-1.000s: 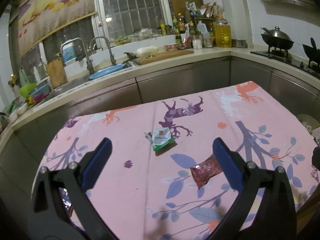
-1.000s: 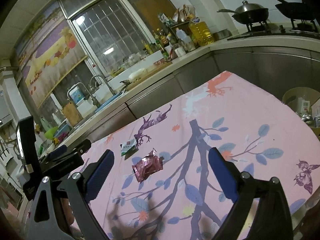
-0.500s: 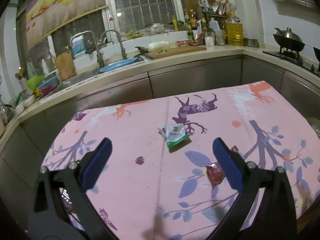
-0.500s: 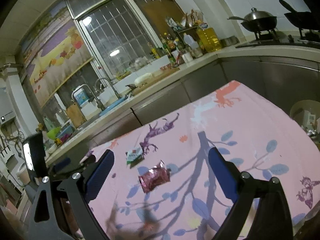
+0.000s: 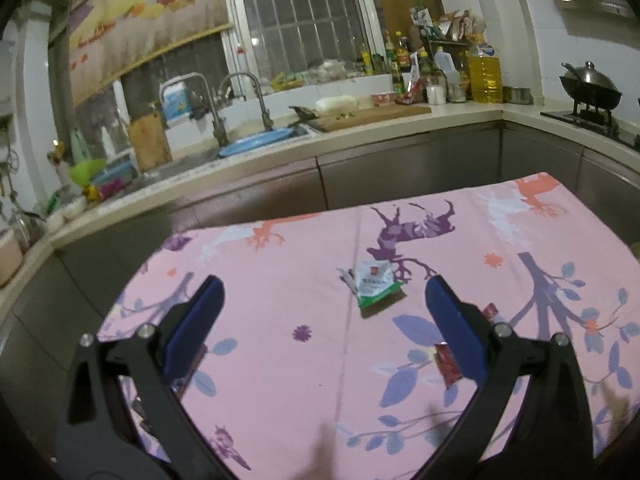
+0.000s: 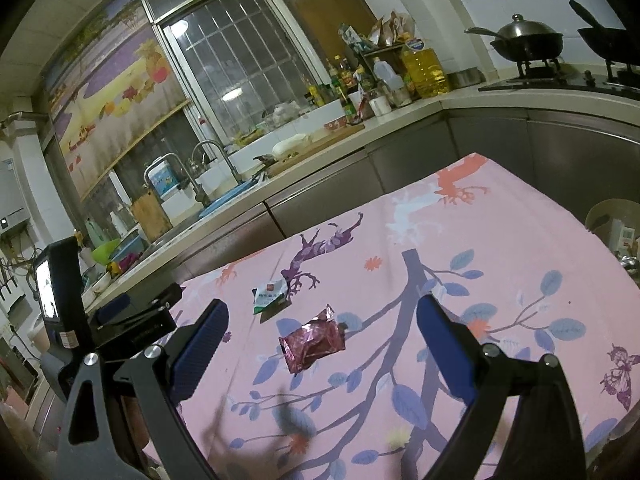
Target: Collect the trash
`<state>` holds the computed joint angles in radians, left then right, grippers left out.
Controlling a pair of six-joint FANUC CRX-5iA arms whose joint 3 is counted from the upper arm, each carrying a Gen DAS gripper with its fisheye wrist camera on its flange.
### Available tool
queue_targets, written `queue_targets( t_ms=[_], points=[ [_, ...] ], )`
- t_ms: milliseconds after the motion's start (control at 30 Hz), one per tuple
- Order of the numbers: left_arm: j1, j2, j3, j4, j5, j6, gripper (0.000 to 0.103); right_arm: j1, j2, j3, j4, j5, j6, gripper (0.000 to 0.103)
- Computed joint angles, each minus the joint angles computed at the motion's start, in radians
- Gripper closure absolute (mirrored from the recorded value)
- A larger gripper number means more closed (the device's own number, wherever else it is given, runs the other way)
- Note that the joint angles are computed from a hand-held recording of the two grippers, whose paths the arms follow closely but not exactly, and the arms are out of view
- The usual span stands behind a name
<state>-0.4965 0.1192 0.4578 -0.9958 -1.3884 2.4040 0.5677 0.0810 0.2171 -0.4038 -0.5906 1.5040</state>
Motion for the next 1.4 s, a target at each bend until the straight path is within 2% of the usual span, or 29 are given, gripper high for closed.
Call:
queue_targets(
  t_ms=[100,167,233,367,800,1400],
  points=[
    [-0.023,0.002,-0.008,-0.052,-0.004,-0.004,0.006,0.003,-0.001,-0.001,0.002,0.002,0.006,0.011],
    [-0.060,0.013,-0.010,-0.131,-0.028,-0.002,0.006,0.004,-0.003,-0.003,0.002,0.005,0.008,0.011],
    [-0.070,0.018,-0.006,-0.150,-0.037,-0.011,0.006,0.007,-0.004,-0.005,0.006,0.007,0.005,0.011],
    [-0.043,-0.004,-0.013,-0.077,0.003,-0.012,0.006,0.007,-0.004,-0.004,0.004,0.006,0.007,0.011],
    [-0.009,-0.014,-0.018,-0.012,0.023,-0.019,0.006,0.009,-0.007,-0.009,0.000,0.013,0.013,0.011],
    [0.004,-0.019,-0.025,0.018,0.061,-0.042,0.006,-0.004,-0.006,0.000,-0.025,0.011,0.020,0.011]
  ],
)
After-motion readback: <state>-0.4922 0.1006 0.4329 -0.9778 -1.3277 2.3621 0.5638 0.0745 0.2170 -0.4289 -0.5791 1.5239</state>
